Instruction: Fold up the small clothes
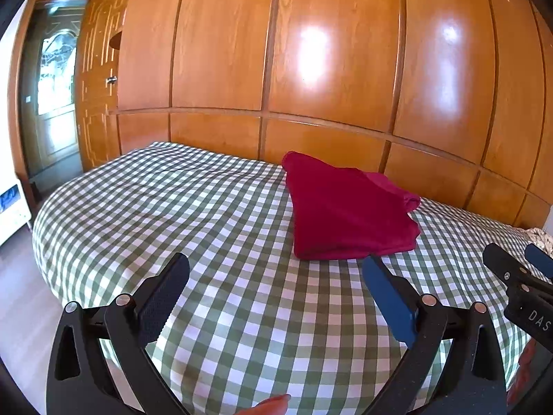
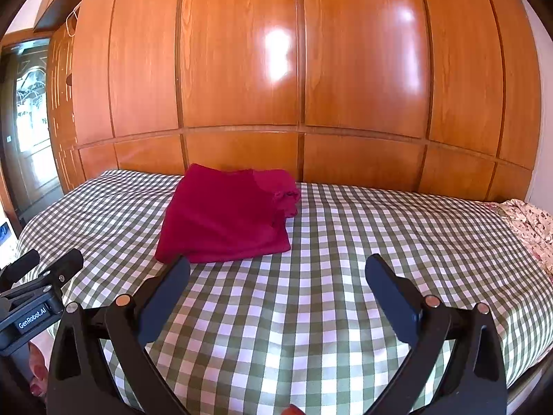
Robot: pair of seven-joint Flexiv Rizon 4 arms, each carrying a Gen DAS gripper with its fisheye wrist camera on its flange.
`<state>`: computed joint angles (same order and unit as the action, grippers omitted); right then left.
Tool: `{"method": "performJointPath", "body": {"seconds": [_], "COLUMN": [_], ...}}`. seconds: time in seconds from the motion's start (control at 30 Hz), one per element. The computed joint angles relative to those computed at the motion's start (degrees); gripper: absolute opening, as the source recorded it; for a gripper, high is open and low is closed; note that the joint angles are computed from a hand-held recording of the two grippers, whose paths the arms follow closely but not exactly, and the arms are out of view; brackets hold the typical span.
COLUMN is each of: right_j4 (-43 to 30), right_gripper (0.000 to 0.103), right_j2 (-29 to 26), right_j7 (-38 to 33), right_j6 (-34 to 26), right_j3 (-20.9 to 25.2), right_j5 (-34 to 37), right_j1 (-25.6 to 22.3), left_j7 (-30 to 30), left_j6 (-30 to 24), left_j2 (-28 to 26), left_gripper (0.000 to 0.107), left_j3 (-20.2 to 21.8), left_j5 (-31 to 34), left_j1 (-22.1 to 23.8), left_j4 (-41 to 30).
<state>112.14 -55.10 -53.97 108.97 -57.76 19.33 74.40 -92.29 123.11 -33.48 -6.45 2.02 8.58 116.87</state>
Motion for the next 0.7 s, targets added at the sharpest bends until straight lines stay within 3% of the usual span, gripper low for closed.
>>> {"method": "performJointPath", "body": {"seconds": [0.7], "right_j4": [0.1], "right_gripper": [0.101], "right_j2": [3.4], "right_j7": [0.1], "right_j6": [-0.7], "right_j3": [3.7], "right_j5": [-1.8], "right_j1": [-2.7], "left_j7": [0.2], "left_j6": [-0.2], "left_j2": [-0.3], "left_gripper": [0.099], "left_j3": [-0.2], "left_j5": [0.6], "left_j1": [0.5], "left_j4": [-0.1]}}
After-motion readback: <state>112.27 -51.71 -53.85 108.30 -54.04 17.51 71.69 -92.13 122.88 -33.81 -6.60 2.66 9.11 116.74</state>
